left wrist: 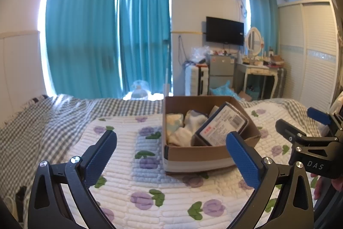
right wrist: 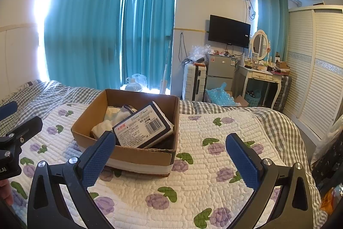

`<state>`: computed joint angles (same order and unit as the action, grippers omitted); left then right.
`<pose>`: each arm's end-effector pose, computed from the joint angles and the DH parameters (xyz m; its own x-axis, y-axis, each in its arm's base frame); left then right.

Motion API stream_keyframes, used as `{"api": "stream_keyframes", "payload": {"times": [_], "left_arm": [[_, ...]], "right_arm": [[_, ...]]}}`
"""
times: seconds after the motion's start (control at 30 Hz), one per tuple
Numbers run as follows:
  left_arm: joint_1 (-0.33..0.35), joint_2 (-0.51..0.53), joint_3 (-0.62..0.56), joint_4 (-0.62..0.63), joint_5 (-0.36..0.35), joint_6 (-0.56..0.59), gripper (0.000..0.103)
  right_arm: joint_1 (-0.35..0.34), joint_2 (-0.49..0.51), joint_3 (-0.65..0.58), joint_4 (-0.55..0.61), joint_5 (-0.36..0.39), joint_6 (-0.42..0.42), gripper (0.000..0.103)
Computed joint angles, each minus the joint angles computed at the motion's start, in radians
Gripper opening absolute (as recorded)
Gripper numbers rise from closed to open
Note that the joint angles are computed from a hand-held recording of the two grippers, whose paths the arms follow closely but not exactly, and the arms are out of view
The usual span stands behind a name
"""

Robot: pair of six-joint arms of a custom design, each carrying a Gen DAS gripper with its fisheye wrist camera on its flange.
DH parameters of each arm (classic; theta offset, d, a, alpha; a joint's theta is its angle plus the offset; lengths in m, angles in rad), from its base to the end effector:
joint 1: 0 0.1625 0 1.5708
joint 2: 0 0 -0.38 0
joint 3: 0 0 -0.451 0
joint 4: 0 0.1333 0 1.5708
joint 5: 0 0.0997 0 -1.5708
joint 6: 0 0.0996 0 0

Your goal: Organize soft objects

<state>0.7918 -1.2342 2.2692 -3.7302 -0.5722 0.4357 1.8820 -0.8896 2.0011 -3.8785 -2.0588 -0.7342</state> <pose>-0.1599 -0.4709 0.2000 -0.7043 -0.0147 -0.7097 0.6625 0.3457 -0.6646 0.2532 -0.5043 0.1140 -0.6483 -0.1258 0.7509 -0.7361 0.3557 -0.5759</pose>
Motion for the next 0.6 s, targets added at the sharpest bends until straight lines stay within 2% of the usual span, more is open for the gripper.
{"api": "stream_keyframes", "payload": {"times": [0.6], "left_arm": [[0.004,-0.007,0.003,0.015,-0.004,-0.006,0.103]], "right_arm": [[0.003,0.005,0.000,-0.008,-0.005,-0.010,0.103]]}}
